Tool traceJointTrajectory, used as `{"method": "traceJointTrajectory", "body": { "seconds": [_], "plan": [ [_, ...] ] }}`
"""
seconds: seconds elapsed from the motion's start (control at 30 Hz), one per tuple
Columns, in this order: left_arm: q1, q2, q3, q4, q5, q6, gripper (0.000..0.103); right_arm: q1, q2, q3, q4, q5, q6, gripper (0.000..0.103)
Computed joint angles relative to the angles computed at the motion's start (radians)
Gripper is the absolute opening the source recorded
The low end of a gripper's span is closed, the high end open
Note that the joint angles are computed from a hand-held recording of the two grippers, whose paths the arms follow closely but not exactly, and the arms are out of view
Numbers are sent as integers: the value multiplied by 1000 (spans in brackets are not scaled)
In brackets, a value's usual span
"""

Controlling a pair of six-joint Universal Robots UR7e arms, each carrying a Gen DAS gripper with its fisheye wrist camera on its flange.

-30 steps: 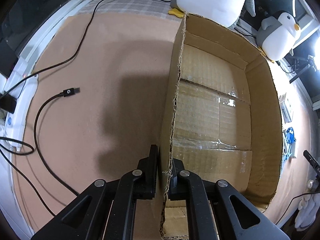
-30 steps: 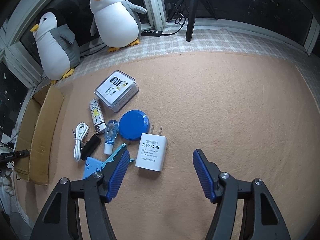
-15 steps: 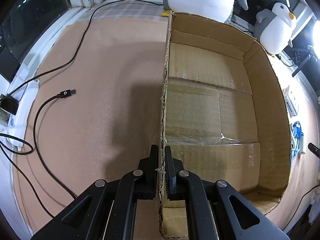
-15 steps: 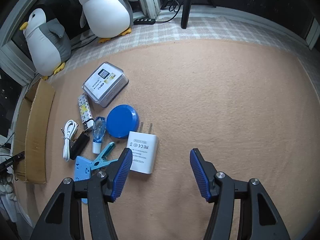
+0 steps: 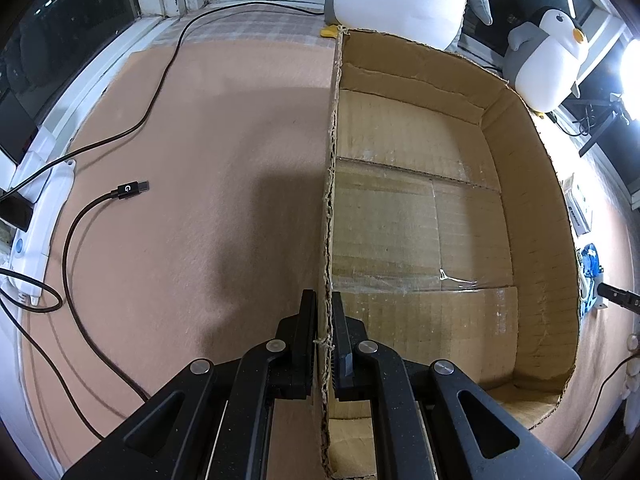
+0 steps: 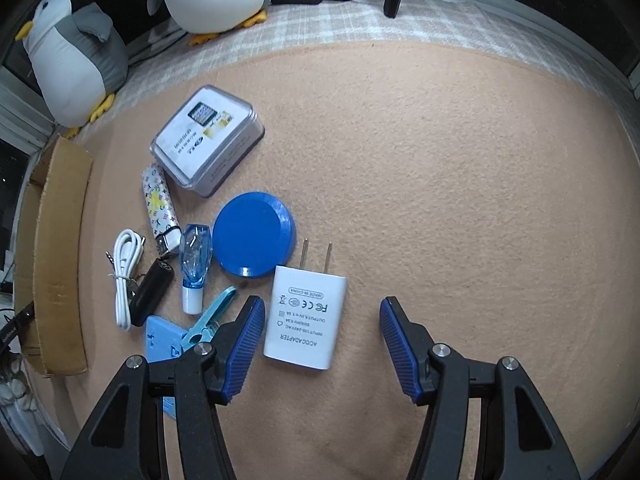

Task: Organize rigid objects
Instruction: 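Grasp the white wall charger with the right tool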

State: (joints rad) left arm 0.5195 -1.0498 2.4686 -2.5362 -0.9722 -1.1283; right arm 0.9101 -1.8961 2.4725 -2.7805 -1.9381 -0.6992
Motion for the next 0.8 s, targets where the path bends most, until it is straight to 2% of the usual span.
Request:
{"method": "traceJointTrajectory", "body": {
  "seconds": [0.1, 0.23, 0.43, 0.53, 0.67, 0.8],
  "plan": [
    [-2, 2, -1, 2, 2, -2, 6, 26, 29, 10, -60, -41, -12, 49],
    [-7, 6, -5, 12, 5, -8, 6, 42, 44, 5, -76, -66, -21, 33],
    [-8, 9, -8, 17, 7, -10, 6, 46, 49, 13, -105, -67, -57, 32],
    [-11, 11, -11, 24, 10, -14, 6, 29, 30, 25, -107, -41, -70, 32],
    [-13, 12, -11, 25, 10, -16, 6, 8, -41, 58, -100, -4, -107, 32],
    [-17, 16, -16, 40, 15, -12, 6, 44, -123, 76, -44, 24, -117, 32]
  ]
}}
